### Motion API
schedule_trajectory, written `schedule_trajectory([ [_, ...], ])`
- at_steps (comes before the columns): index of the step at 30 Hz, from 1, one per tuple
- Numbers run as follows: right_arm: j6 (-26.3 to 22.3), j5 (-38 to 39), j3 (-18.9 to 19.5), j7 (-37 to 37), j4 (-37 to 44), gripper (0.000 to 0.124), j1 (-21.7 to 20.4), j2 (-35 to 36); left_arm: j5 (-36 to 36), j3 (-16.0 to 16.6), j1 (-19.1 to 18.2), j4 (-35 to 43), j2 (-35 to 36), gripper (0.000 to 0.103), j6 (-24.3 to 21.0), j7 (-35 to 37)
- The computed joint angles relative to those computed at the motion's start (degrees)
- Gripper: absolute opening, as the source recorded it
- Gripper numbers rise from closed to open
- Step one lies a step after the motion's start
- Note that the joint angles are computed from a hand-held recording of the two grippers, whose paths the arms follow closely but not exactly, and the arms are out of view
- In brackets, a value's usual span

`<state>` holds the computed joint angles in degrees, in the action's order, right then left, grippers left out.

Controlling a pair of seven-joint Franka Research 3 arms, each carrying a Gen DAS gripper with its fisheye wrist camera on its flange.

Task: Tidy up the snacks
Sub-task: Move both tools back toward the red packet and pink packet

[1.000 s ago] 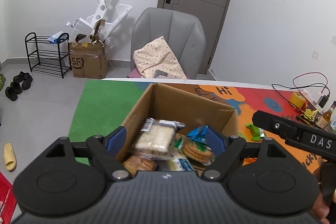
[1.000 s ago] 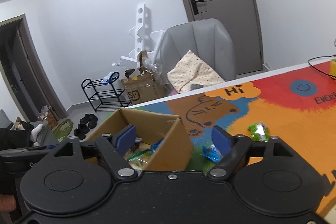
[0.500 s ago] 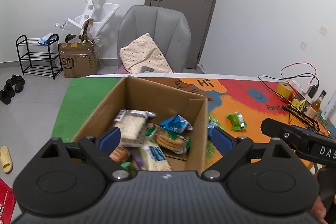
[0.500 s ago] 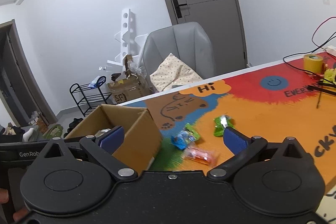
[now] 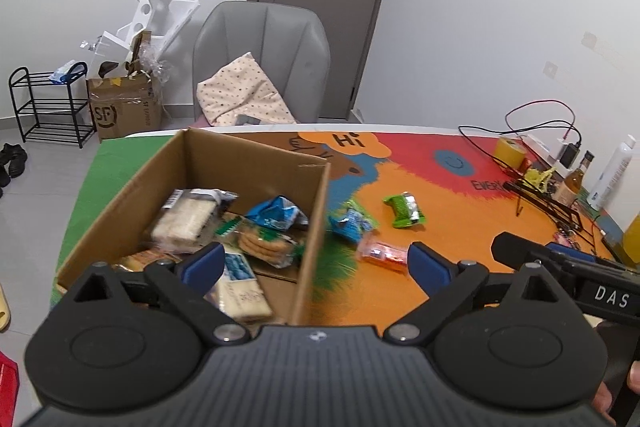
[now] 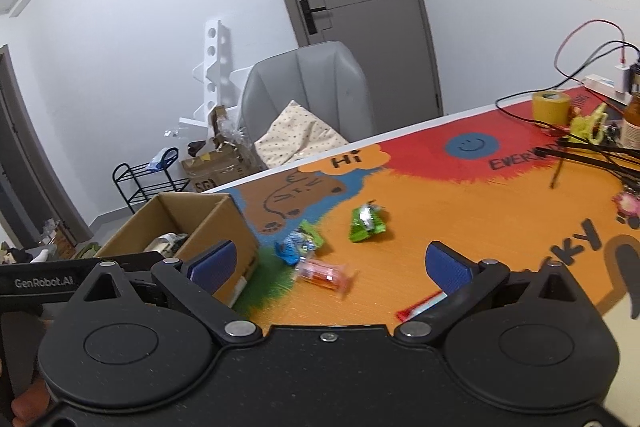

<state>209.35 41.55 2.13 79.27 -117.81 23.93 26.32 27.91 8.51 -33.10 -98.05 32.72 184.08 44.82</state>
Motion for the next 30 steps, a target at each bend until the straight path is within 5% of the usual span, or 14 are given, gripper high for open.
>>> schedule_trajectory([
  [15,1.68,-4.54,1.28,4.84,-9.04,0.103,-4.1,-4.74,-0.2,-0.7,-2.12,0.98,0.68,0.097,0.19,0.29],
  [23,2.63,-8.98,1.36,8.34,-12.76,0.103,-6.29,-6.02,-0.8,2.52,-6.04,2.53,2.16,0.097,0.75,-0.98],
  [30,1.34,-14.59,2.22,12.03,-13.04,0.093,-9.28,-4.95,-0.06,-0.61,-4.46,5.46,4.21,0.093,-0.93,0.42],
])
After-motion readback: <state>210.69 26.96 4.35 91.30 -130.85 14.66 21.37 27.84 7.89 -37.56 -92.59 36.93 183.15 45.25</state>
